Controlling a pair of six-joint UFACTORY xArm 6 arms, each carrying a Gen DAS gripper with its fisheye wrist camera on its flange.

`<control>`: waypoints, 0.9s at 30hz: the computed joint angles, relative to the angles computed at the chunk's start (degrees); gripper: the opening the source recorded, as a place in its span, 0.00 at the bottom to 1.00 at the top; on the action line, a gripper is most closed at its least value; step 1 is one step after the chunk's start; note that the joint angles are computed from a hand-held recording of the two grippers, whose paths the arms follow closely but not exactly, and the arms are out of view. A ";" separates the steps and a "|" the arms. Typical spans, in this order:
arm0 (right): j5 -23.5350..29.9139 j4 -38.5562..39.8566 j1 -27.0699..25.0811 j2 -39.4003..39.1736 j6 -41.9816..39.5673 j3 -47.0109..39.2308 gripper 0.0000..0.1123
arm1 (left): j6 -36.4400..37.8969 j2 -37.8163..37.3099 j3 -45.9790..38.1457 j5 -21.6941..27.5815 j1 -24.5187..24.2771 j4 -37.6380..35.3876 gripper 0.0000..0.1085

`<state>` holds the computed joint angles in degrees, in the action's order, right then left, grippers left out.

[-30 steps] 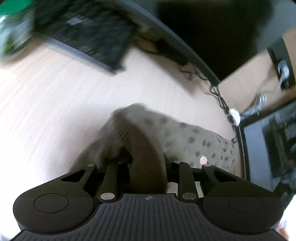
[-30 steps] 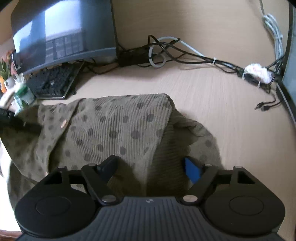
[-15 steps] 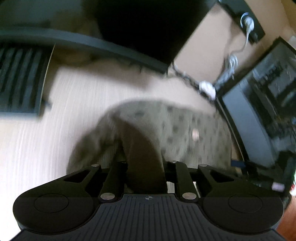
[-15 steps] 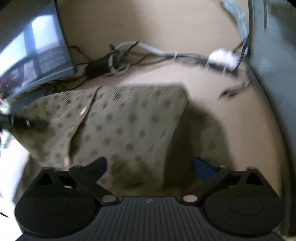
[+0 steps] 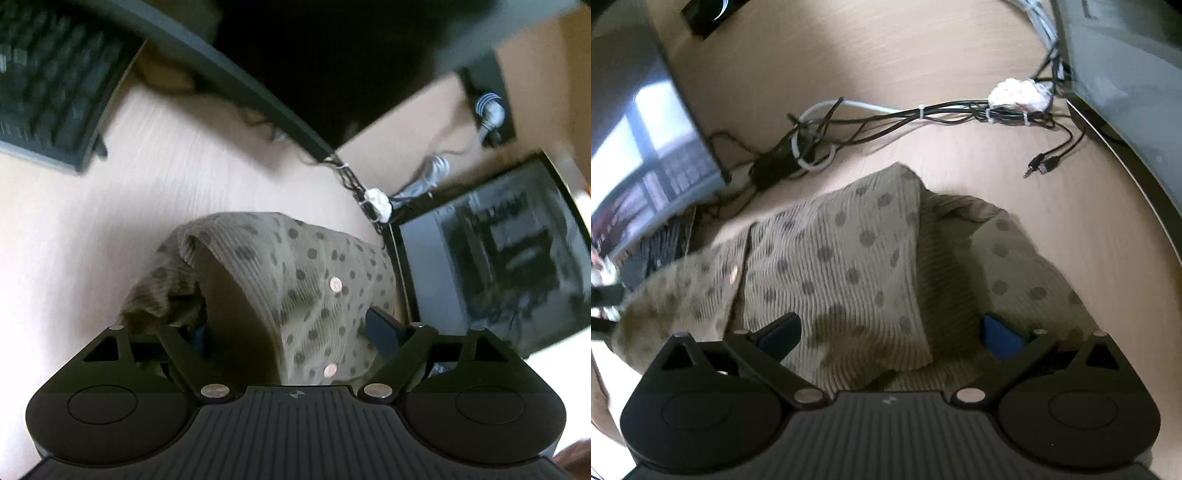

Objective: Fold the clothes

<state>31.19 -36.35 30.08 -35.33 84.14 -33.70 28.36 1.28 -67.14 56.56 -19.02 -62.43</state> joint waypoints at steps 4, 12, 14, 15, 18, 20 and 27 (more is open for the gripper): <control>0.36 -4.12 -1.81 -1.49 -5.84 -2.53 0.92 | -5.77 4.27 -3.23 -0.25 0.41 -0.97 0.77; -12.31 16.56 -11.19 9.21 -26.28 -5.75 0.74 | -11.13 8.47 -9.22 -8.65 -4.93 10.11 0.14; -11.84 15.63 -10.81 9.98 -25.38 -6.17 0.71 | -8.99 7.68 -10.36 -11.43 -6.65 11.83 0.12; -11.47 13.96 -10.45 9.57 -24.16 -6.13 0.68 | -5.79 5.85 -10.04 -12.42 -7.38 11.03 0.12; -9.41 11.32 -8.35 5.13 -23.24 -4.75 0.64 | 4.35 -2.91 -4.56 -13.30 -7.98 5.38 0.12; -5.33 8.60 -6.06 2.27 -22.04 -4.27 0.64 | 4.14 -7.27 0.34 -11.83 -7.36 4.83 0.12; 5.86 7.37 0.44 -3.89 -20.51 -1.56 0.56 | -5.89 -10.18 13.25 -17.58 -6.47 19.03 0.34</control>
<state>37.05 -28.98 30.53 -39.22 63.63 -35.26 22.47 -8.90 -53.90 38.98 -25.49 -43.40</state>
